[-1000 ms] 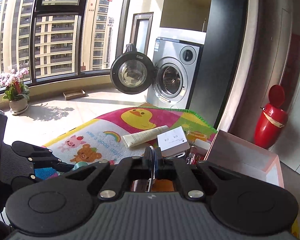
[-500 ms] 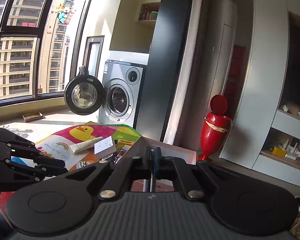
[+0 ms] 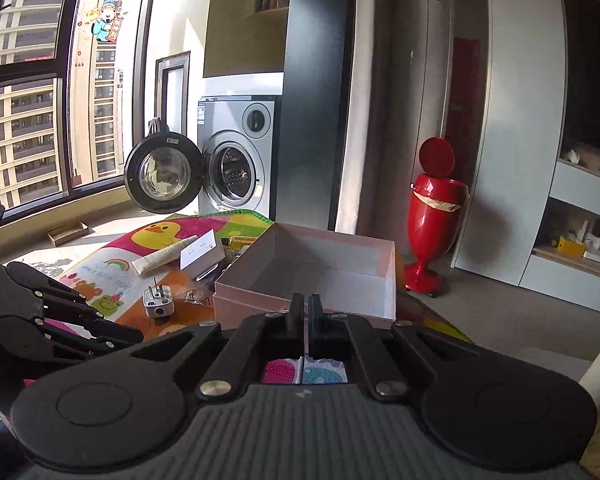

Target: Organize rigid objects

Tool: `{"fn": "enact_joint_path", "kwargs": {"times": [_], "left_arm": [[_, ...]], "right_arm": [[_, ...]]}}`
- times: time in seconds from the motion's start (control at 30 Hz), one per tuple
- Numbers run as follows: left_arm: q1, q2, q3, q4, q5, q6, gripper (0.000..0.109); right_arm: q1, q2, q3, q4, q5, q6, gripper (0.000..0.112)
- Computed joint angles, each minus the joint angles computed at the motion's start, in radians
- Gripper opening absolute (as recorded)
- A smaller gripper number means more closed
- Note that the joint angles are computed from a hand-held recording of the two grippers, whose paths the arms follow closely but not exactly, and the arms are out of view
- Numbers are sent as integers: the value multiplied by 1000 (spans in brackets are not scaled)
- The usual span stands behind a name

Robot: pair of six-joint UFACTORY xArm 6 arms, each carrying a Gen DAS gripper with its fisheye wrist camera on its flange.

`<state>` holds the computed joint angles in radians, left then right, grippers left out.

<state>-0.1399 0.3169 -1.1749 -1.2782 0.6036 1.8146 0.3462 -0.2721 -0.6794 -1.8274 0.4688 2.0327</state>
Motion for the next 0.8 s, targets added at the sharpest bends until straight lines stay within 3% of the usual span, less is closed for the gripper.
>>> {"fn": "enact_joint_path", "kwargs": {"times": [0.23,0.3,0.33,0.4,0.43,0.47,0.6,0.7,0.73,0.8], "left_arm": [[-51,110,-102,133,-47,-223,23],[-59,122,-107,119,-61,-205,24],[-62,122,-102,110,-69,-185,24],[-68,112,-82,48,-87,-95,24],[-67,109,-74,13,-88,-52,24],[-64,107,-67,-22,-84,-10,24],[-42,89,-34,-118,-51,95,21],[-31,80,-13,-201,-30,189,19],[-29,76,-4,-229,-29,226,19],[-28,64,14,-269,-27,286,15]], "right_arm": [[-10,8,7,-10,-16,23,2],[-20,11,13,-17,-52,4,2],[-19,19,14,-19,-59,-1,6],[-19,57,9,-14,-72,-3,27],[-25,80,1,-16,-88,11,44],[-39,113,-14,-28,-123,41,48],[-81,239,-95,-109,-223,180,48],[-95,322,-155,-104,-242,184,47],[-99,345,-172,-84,-253,158,45],[-104,383,-195,8,-277,41,25]]}}
